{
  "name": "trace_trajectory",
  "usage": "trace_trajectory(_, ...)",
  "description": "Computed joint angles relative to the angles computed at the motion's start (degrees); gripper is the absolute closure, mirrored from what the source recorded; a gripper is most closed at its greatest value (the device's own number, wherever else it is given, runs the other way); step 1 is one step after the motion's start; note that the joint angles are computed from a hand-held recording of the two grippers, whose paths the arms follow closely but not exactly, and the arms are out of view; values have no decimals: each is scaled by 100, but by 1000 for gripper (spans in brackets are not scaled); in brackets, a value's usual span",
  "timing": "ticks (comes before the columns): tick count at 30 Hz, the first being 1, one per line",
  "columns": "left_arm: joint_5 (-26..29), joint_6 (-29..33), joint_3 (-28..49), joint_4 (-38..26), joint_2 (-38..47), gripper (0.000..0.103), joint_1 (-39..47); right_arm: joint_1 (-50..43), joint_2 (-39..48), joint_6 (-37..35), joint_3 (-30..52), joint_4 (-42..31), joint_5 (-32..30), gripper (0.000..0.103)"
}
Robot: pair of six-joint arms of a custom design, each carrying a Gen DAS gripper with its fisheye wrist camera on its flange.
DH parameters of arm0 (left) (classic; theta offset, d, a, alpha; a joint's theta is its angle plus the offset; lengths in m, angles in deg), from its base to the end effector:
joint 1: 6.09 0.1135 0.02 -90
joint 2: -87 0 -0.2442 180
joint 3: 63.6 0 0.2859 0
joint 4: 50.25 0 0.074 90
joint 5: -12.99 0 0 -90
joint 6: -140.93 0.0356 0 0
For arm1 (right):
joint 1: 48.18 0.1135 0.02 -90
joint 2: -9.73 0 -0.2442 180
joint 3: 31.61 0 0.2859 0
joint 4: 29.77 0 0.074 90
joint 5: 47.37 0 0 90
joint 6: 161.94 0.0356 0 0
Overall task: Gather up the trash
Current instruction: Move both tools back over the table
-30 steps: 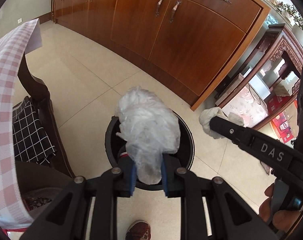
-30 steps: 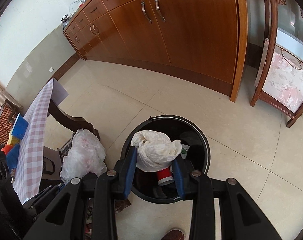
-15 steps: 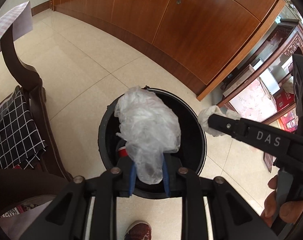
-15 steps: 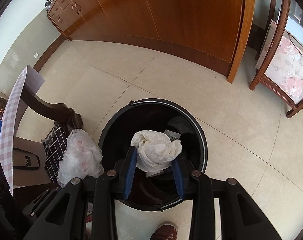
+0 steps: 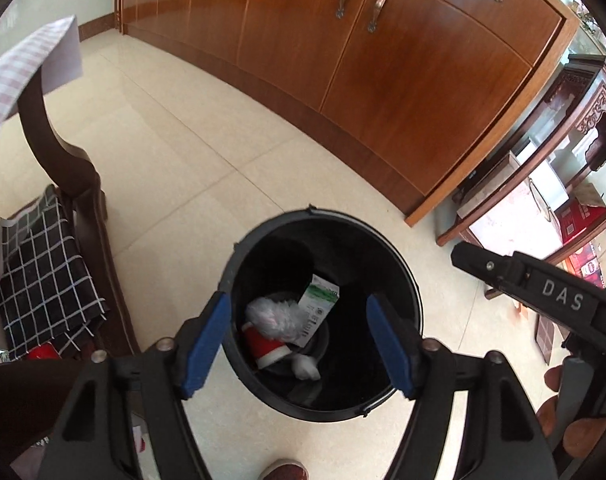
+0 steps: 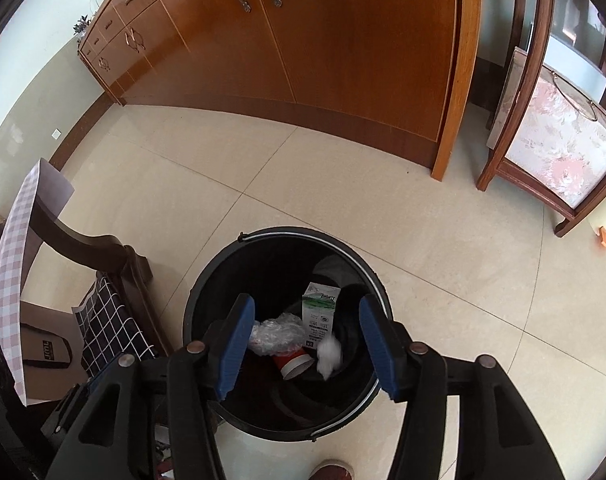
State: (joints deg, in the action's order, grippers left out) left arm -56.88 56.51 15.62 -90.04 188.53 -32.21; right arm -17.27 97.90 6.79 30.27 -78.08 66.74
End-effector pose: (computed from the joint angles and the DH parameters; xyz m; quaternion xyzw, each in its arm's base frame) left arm 0.3390 -0.1799 0.1493 0.3015 0.9077 -0.2092 0.2033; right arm 0.2621 0.1400 0.1283 0.4184 0.8746 -0.0121 0.2447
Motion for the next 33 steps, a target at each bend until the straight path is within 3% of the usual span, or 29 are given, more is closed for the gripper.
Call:
trace_trajectory(14, 68, 352, -215, -531, -1388, 31, 629, 776, -574, 582, 251, -716, 697, 46)
trace_trajectory(23, 419, 699, -410, -860, -2261, 31, 1696, 1821, 154, 848, 1719, -1539, 1397, 38)
trace_trajectory(33, 806, 1213, -64, -1095, -2221, 31, 3305, 2238, 1650, -180, 3842, -1367, 1515, 30)
